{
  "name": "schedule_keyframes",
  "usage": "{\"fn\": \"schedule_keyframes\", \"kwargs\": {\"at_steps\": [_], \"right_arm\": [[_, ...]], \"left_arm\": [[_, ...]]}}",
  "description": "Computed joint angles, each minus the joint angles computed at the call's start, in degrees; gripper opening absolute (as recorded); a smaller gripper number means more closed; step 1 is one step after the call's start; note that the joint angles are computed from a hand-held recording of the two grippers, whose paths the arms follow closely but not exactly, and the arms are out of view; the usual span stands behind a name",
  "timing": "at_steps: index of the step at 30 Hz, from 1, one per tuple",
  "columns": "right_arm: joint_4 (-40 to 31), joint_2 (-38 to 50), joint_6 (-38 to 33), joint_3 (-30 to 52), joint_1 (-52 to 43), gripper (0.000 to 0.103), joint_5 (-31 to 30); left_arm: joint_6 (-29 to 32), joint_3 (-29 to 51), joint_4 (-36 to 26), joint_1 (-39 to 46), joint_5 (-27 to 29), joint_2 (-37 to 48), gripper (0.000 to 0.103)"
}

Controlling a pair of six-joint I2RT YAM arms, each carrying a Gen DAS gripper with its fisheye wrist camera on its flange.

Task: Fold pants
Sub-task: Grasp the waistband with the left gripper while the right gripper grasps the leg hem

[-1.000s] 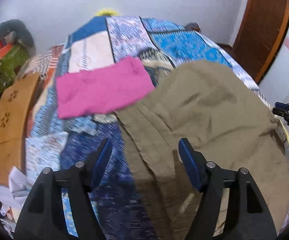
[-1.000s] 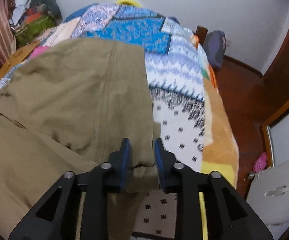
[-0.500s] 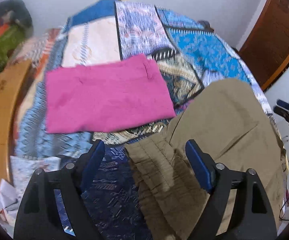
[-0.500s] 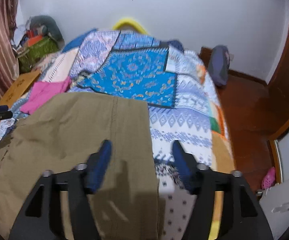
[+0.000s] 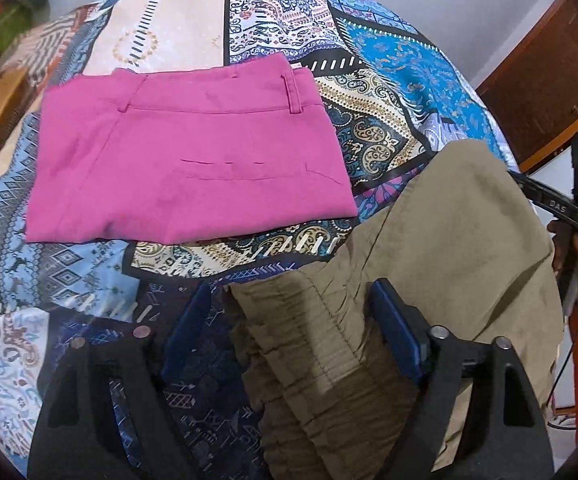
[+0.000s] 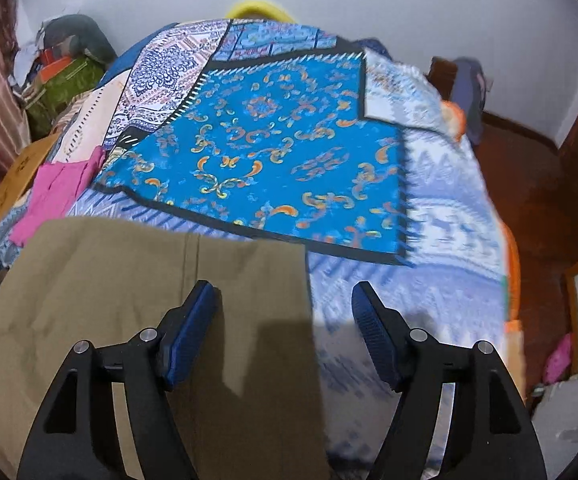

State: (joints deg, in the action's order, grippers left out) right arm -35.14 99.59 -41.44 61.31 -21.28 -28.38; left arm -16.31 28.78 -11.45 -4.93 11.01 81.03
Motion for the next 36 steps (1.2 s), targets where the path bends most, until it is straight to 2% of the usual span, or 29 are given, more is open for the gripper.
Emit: {"fn": "schedule_keyframes", "kwargs": {"at_steps": [1, 3, 4, 6, 9, 12, 18, 22, 25, 29, 32, 36], "right_arm": [[-0.47, 0.40, 0.30, 0.13, -0.27, 0.059, -1.52], [-2.77, 1.60, -0.25, 1.26, -0.99, 0.031, -4.21], [-1.37, 0.85, 0.51, 0.28, -0.70, 0.028, -3.51], [2.83, -1.77, 0.21, -2.85, 0.04, 0.014, -1.09], [4.88, -4.02, -0.56, -4.72, 0.23, 0.012, -0.18], [8.17, -7.86, -2.26, -7.50, 0.32, 0.007, 1.31], [11.38, -14.06, -1.74, -8.28, -0.23, 0.002, 2.99], [9.01, -17.36, -0.07, -4.95, -2.40, 0.002, 0.20], [4.72, -19.48, 0.05, -1.64, -4.03, 0.002, -2.27], [-2.92, -22.60, -2.34, 1.58, -9.10, 0.002, -8.61], [-11.72, -23.86, -6.36, 4.80, -14.43, 0.002, -14.86], [-25.18, -25.40, -16.66, 8.03, -22.55, 0.002, -21.30]], "left_arm": [[0.17, 0.02, 0.13, 0.08, 1.03, -0.01, 0.070], [-0.35, -0.11, -0.03, -2.02, -1.93, -1.19, 0.066], [-0.14, 0.27, -0.07, -3.21, -3.70, -1.18, 0.063], [-0.21, 0.39, -1.01, -6.08, -8.29, -2.71, 0.060], [-0.53, 0.85, -3.55, -10.11, -15.15, -5.66, 0.054], [-0.83, 1.55, -6.51, -14.20, -23.05, -9.02, 0.052], [0.82, 6.94, -11.66, -15.58, -28.19, -11.42, 0.047], [0.70, 12.24, -16.36, -16.31, -29.55, -13.40, 0.047], [-0.16, 14.95, -20.23, -17.46, -30.13, -16.31, 0.046], [-2.07, 17.21, -26.74, -20.84, -31.43, -21.57, 0.046], [-4.67, 18.33, -31.79, -25.44, -33.77, -25.60, 0.046], [-11.00, 19.75, -39.44, -34.43, -38.43, -30.60, 0.046]]}}
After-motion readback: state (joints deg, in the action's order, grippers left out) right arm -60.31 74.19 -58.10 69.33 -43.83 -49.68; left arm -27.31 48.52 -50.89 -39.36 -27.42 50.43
